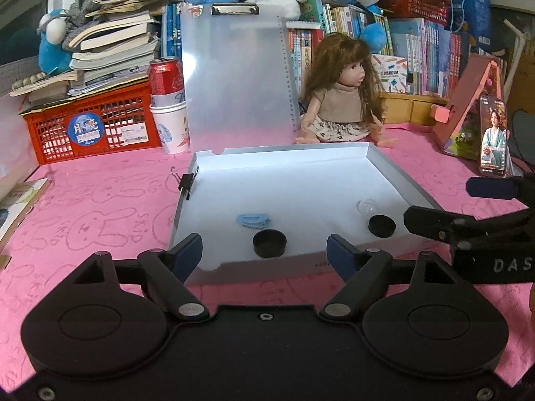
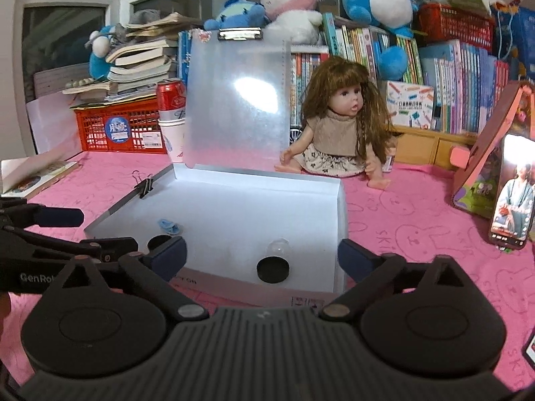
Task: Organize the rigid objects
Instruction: 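Withdraw both tools from the box toward the brown nut and black disc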
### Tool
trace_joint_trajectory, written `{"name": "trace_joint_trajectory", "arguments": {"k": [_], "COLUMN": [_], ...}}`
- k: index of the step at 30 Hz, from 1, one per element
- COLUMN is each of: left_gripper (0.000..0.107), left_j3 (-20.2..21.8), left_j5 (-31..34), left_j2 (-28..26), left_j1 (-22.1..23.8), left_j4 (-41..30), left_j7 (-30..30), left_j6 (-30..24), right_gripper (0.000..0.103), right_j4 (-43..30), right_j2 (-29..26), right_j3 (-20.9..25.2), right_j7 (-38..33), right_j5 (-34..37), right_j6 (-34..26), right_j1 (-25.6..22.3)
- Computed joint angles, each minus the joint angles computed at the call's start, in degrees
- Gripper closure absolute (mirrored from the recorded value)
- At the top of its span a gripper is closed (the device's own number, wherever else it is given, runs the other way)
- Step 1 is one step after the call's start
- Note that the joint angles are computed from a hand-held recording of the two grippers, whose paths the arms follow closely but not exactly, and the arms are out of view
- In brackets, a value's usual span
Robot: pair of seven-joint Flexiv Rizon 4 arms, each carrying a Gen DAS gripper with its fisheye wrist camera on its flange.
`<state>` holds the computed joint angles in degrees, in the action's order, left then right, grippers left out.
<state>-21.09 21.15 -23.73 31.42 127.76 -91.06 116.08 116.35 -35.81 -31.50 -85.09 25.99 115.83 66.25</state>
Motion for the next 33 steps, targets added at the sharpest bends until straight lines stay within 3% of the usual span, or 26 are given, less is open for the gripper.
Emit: {"name": "trace_joint_trajectory", "arguments": {"k": [6, 19, 24, 33], "left_gripper": [0.025, 0.025, 0.025, 0.025], "left_j3": [1.3, 14.1, 18.8, 20.1], "left_j5": [3.6, 6.6, 3.0, 0.4], "left_j2": [0.9, 0.5, -1.4, -4.4], "left_j1": [1.0, -5.8, -9.8, -10.6], "left_j4": [2.8, 7.9, 10.4, 12.6], "left_j7": [-2.2, -5.2, -2.8, -2.6], "left_j6": [4.8, 15.2, 19.5, 24.5], "right_gripper": [0.000, 0.000, 0.000, 0.000], "right_j4": [2.4, 4.6, 4.6, 2.6], "right_j2": [0.0, 0.0, -0.8, -2.6], "right_j3": [0.8, 7.3, 11.0, 17.0], "right_j7": [-3.5, -12.2, -14.7, -20.4], "right_j5": [3.4, 14.4, 18.0, 23.2], "right_j6": [4.2, 10.6, 12.9, 16.7], "right_j1": [1.6, 0.8, -0.6, -3.4]}}
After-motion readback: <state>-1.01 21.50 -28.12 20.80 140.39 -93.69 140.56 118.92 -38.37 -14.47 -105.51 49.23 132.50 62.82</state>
